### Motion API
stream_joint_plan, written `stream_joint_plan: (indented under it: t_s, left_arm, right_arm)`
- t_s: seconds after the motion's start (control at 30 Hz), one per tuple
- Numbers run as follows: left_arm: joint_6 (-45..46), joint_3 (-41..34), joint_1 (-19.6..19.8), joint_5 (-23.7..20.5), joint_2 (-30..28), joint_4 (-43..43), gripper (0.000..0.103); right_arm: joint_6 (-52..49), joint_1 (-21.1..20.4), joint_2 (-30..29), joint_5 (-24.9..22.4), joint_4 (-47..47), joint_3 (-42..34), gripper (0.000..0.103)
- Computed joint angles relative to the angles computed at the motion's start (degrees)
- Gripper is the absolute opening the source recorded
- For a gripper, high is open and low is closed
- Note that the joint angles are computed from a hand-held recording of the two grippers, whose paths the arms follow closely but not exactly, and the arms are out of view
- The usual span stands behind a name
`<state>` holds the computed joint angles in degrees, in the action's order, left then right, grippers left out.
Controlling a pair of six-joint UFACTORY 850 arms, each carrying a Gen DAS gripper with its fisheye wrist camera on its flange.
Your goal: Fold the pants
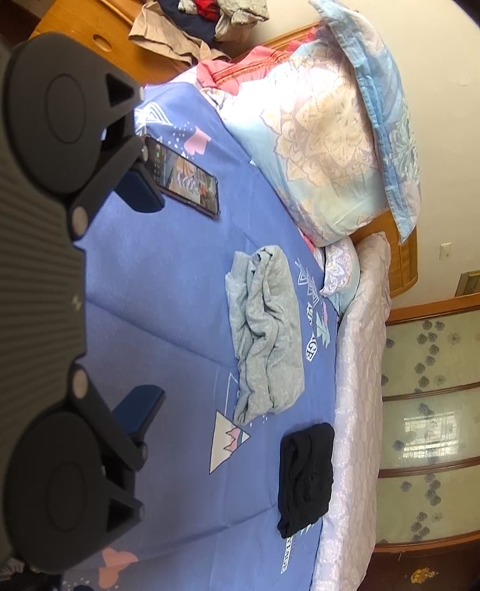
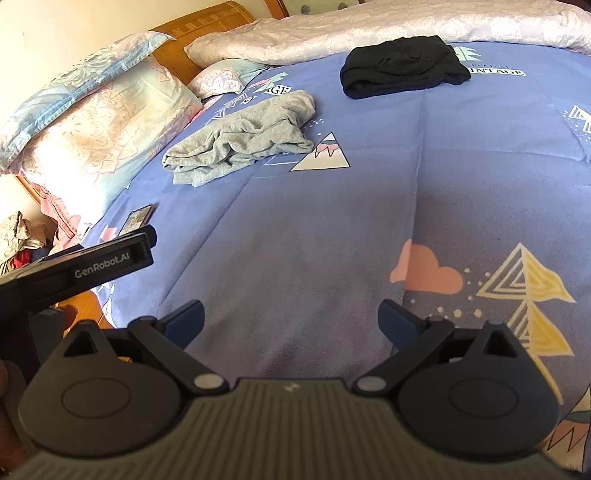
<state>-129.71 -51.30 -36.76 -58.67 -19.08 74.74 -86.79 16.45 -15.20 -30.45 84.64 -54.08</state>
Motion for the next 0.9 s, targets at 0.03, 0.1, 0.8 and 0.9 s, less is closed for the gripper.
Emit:
stream_joint_plan:
  t_s: [0.03, 0.1, 0.8, 0.9]
  left_arm:
    - [0.12, -0.1, -0.07, -0.23, -0.05, -0.07, 0.103]
    - [0.53, -0.01, -0.03, 0.69, 0.3, -0.09, 0.103]
    - [4.85, -0.52, 1.26, 4.87, 0.25, -3.79, 0.103]
    - [5.11, -0.56, 1.33, 5.37, 0.27, -3.91, 0.103]
  right_arm:
    - [-0.01, -0.01, -0.02, -0.03, -0.01, 0.01, 0.102]
    - [0.4, -0.09, -0.19, -0.24, -0.3, -0.12, 0.102]
    - [-0.08, -0.43, 0.21, -0.31, 0.83, 0.36, 0.102]
    - [-0.33, -0.33, 0.38, -0.1, 1.23, 0.52, 0.102]
